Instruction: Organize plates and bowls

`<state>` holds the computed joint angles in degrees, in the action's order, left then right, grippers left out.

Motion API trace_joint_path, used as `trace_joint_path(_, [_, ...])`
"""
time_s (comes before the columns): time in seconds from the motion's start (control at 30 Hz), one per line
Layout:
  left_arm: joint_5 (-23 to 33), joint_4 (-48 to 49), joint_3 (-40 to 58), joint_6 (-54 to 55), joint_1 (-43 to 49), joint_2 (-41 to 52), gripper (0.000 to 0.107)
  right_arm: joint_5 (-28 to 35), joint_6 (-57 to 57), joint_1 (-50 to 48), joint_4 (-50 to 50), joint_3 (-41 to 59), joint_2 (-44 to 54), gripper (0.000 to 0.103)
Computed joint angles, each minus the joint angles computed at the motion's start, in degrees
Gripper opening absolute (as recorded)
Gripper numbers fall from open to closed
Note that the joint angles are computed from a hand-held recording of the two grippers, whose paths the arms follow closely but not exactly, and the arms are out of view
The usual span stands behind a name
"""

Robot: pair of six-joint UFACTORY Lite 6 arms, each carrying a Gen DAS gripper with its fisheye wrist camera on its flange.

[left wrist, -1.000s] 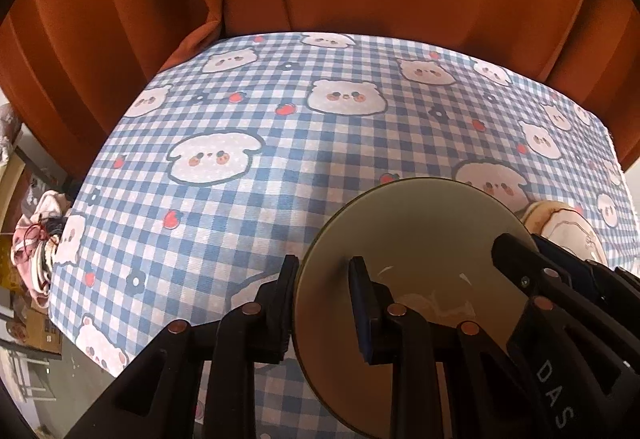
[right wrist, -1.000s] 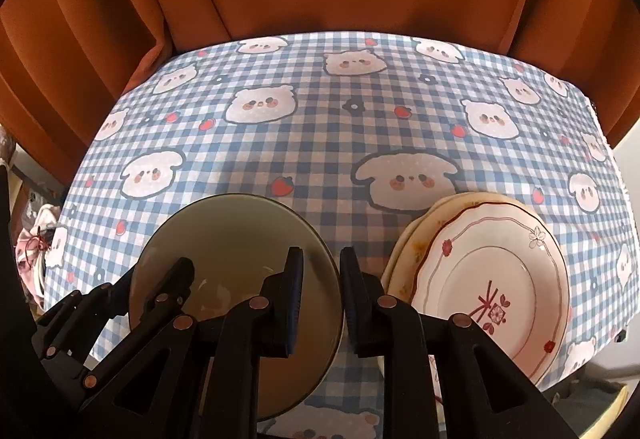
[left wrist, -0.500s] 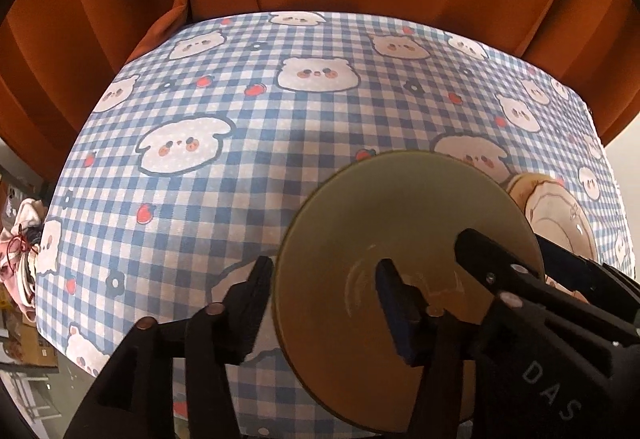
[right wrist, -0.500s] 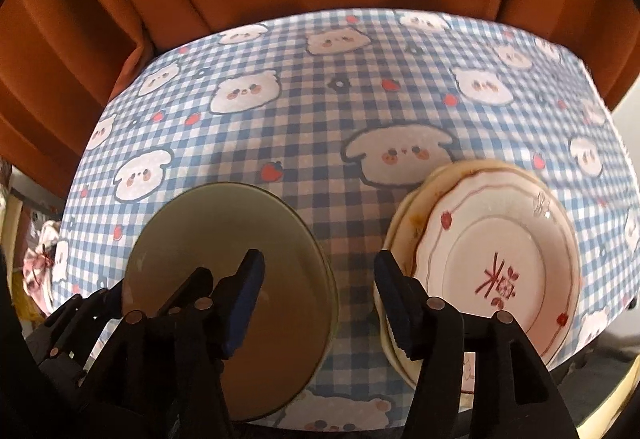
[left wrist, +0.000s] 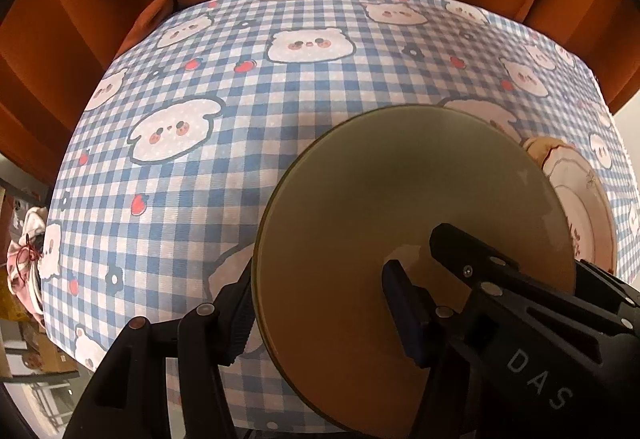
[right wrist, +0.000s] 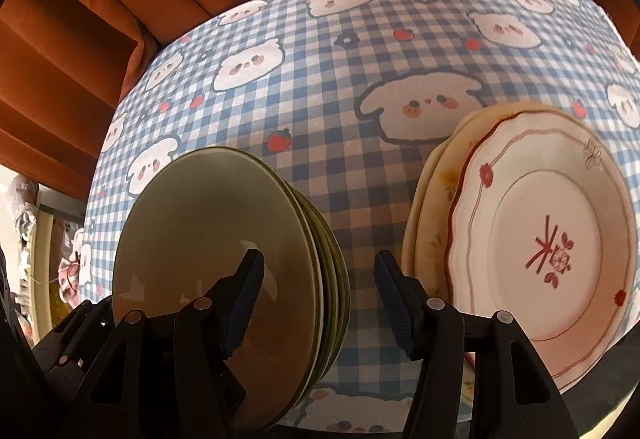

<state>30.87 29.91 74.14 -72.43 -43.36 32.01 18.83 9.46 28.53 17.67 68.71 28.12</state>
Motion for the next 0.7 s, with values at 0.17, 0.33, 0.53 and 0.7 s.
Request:
trace_joint_path(0.17, [-2.1, -0.5, -0.7, 3.1, 1.1, -0.4, 0.062, -0.6, -2.2, 0.2, 3.8, -0.1, 0.4, 0.046])
trace_joint_path(0.33, [-6.5, -0.8, -1.9, 6.2, 2.4, -0.6, 0.062, 0.1, 4.2, 0.9, -1.2, 1.2, 1.0, 0.041])
trace_joint_path(0.53, [-14.6, -6.4, -5.1, 14.0, 4.8, -1.7, 0.061, 1.5, 12.6, 1.5, -8.2, 3.1, 2.0, 0.04])
trace_joint_path(0.7, [-19.0, -14.4, -7.4, 22.3, 6.6, -2.8, 0.06, 2.8, 20.3, 2.5, -14.9, 4.7, 2.7, 0.041])
